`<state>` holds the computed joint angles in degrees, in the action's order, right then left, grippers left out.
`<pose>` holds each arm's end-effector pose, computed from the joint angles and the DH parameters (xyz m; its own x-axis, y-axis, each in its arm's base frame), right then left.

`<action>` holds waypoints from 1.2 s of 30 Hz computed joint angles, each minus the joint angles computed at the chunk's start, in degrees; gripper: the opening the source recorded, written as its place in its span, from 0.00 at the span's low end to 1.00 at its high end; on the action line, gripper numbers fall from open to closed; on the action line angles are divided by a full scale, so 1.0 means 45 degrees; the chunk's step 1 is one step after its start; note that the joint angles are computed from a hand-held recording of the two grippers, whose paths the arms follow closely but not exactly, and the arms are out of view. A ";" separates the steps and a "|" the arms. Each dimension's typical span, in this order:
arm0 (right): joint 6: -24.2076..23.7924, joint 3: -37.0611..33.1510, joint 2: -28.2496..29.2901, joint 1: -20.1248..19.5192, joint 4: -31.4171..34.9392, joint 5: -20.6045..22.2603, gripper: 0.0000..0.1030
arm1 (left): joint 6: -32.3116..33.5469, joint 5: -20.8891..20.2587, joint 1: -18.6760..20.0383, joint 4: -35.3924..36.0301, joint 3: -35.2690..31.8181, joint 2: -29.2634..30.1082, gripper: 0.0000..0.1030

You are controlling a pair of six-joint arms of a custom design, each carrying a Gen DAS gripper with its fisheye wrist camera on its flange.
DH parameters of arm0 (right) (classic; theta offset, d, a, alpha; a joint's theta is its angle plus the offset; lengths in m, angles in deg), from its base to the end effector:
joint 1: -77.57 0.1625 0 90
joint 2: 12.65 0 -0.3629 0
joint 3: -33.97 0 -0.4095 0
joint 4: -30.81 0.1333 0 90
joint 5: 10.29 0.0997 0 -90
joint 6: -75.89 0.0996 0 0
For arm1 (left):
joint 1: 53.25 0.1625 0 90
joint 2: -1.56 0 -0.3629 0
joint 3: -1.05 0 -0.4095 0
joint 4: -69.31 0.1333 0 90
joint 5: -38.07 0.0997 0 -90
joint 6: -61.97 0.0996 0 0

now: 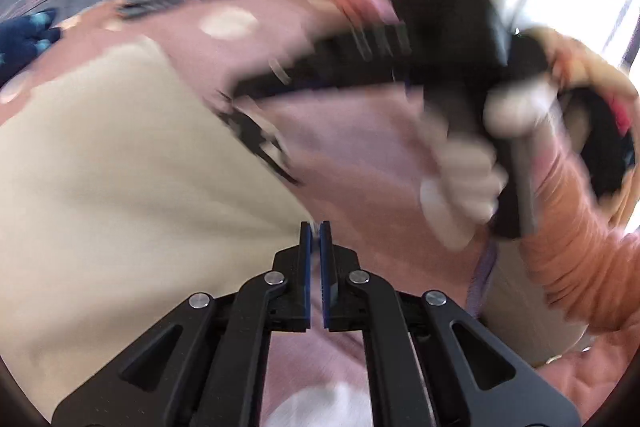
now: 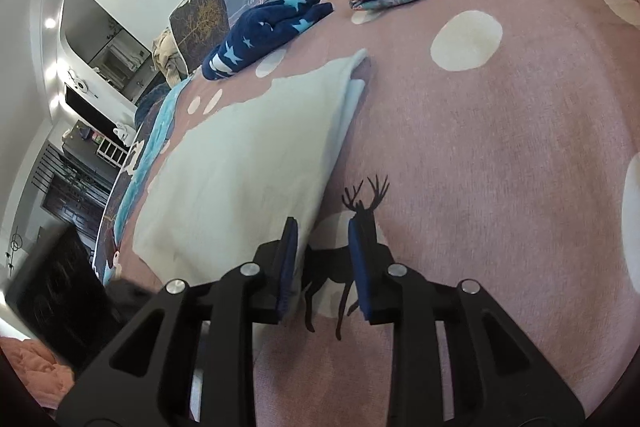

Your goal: Fold small clothes

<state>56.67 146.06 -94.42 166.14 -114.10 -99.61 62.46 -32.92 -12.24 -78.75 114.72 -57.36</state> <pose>0.1210 -0.5407 0.2659 -0.9515 -0.2803 0.1268 -0.3077 0.8649 -0.3965 -0.2902 -0.4720 0.0506 -0.6281 0.7067 -0.3257 0.7587 0.6491 -0.0550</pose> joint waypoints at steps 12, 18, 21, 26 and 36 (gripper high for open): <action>-0.0493 0.1047 -0.1079 0.0499 -0.0151 -0.0006 0.27 | -0.0160 0.0311 -0.0336 -0.0861 0.2218 -0.2923 0.21; -0.1247 0.1405 -0.0190 0.1375 0.0762 -0.2028 0.19 | -0.3261 0.4443 -0.0001 -0.0272 0.4718 -0.7749 0.28; -0.0632 0.1297 0.0064 0.1887 0.0349 -0.3215 0.21 | -0.4873 0.6698 0.0171 0.0884 0.5772 -1.0738 0.31; -0.0363 0.0603 0.0745 0.3202 -0.0988 -0.3375 0.30 | -0.6326 0.7978 0.0452 0.3254 0.6839 -1.4869 0.31; 0.0384 -0.5191 0.7411 0.6142 0.0437 -0.3162 0.31 | -0.3734 0.5678 0.2237 0.0352 0.7153 -1.4933 0.31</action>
